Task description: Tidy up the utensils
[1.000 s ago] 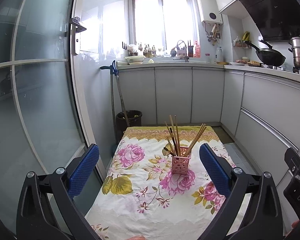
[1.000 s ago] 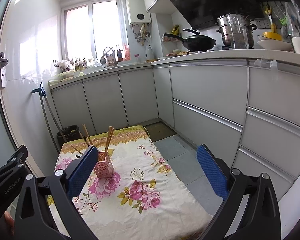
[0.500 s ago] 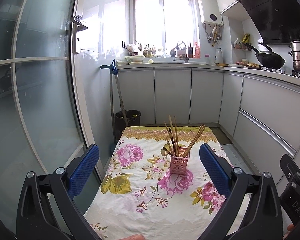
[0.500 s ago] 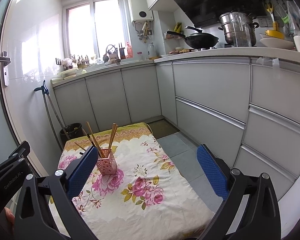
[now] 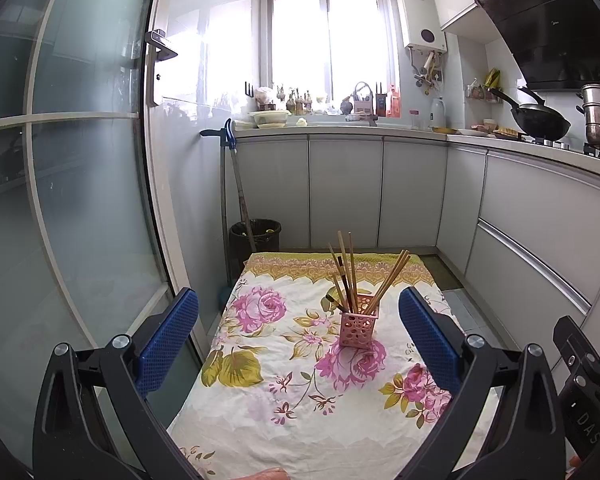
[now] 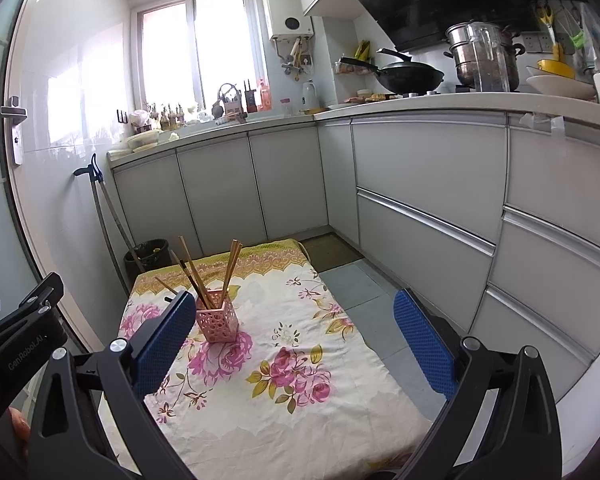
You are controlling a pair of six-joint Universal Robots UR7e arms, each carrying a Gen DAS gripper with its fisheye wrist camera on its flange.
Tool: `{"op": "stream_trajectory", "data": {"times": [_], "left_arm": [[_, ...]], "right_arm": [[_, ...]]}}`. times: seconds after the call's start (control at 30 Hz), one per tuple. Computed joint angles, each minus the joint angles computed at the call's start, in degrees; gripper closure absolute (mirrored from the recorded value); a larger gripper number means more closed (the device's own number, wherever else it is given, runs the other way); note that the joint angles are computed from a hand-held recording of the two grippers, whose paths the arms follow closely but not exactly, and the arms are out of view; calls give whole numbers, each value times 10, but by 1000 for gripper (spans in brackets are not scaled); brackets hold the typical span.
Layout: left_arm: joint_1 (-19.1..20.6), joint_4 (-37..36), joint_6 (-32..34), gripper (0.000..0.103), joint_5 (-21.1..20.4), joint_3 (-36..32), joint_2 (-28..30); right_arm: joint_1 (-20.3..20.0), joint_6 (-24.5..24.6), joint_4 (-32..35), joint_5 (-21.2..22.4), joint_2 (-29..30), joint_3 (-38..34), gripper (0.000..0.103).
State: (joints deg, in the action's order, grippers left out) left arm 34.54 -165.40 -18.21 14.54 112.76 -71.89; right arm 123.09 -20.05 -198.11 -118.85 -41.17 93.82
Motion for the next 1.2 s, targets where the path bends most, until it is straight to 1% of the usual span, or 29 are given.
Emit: {"op": "stream_trajectory", "data": {"times": [0.23, 0.37, 0.63, 0.77, 0.83, 0.9, 1.03, 1.2], "left_arm": [[-2, 1, -3, 7, 2, 1, -2], [-4, 15, -15, 7, 3, 3, -6], [-6, 10, -4, 7, 9, 1, -2], [-7, 20, -14, 7, 9, 4, -5], [-7, 11, -4, 7, 12, 1, -1], [-6, 10, -1, 7, 4, 2, -4], [-4, -17, 25, 7, -12, -1, -2], [-1, -15, 27, 7, -19, 0, -4]], "right_arm": [[0, 3, 4, 5, -4, 3, 7], [1, 4, 5, 6, -5, 5, 7], [1, 4, 11, 11, -9, 9, 7], [0, 6, 12, 13, -11, 12, 7], [0, 5, 12, 13, -12, 13, 7], [1, 4, 13, 13, -12, 13, 7], [0, 3, 17, 15, -13, 13, 7], [-1, 5, 21, 17, -14, 14, 7]]}}
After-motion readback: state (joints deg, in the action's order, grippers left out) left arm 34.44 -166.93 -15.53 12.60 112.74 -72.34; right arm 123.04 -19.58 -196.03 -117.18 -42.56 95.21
